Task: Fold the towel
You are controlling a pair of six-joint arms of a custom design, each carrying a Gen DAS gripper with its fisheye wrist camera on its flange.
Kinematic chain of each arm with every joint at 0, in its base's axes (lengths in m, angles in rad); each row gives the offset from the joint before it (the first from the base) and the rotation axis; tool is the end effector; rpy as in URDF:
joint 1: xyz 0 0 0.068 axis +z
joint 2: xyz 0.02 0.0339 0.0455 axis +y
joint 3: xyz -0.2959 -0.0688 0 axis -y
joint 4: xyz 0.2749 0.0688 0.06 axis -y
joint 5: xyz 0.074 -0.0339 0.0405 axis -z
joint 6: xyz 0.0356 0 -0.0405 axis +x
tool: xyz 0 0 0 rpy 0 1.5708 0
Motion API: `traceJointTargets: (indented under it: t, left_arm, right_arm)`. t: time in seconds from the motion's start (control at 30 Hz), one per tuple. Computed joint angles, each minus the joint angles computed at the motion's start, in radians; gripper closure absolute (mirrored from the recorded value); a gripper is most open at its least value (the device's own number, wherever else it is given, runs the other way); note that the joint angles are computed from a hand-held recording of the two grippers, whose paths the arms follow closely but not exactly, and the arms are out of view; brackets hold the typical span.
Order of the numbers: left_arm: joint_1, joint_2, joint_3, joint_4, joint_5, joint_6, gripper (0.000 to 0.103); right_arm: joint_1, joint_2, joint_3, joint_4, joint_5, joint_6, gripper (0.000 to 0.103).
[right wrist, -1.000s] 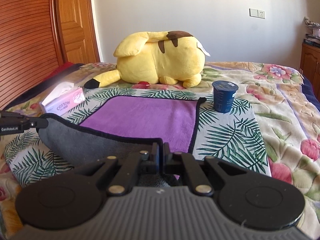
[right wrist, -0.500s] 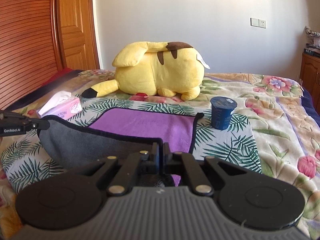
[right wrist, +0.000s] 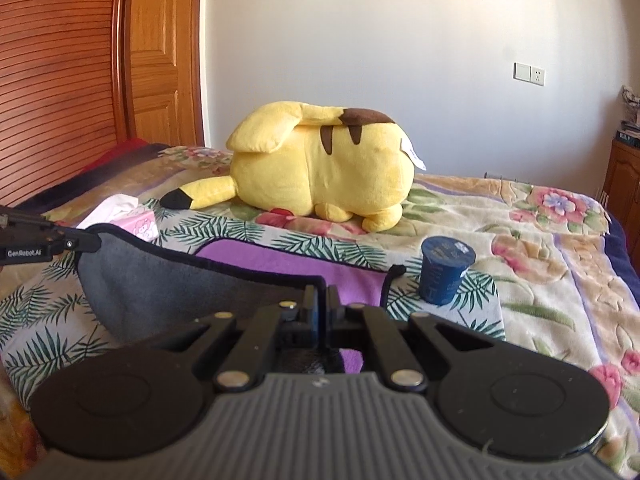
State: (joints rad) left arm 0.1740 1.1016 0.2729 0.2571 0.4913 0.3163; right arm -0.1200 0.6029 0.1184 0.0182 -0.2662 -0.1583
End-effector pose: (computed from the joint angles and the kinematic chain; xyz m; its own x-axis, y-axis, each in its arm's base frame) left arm 0.2047 0.0189 0.1583 -0.4323 0.2025 -0.8787 0.3921 0.9197 0.0190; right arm 0.1443 -0.0080 0.1576 -0.4222 -0.1023 -0.9007 -0.1867 0.9821 -0.0240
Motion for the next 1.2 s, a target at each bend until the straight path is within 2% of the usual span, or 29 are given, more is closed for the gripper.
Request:
traceJointTargets:
  t: [0.3, 0.77, 1.2]
  left_arm:
    - [-0.047, 0.024, 0.043, 0.025, -0.048, -0.006, 0.103]
    - [-0.116, 0.148, 0.144, 0.103, -0.119, -0.031, 0.103]
    - [-0.146, 0.306, 0.203, 0.236, -0.172, -0.079, 0.103]
  right_arm:
    - [0.016, 0.114, 0.038, 0.110, 0.014, -0.004, 0.099]
    - [0.054, 0.320, 0.106, 0.303, 0.052, -0.025, 0.099]
    - [0.046, 0.518, 0.148, 0.486, 0.068, -0.078, 0.099]
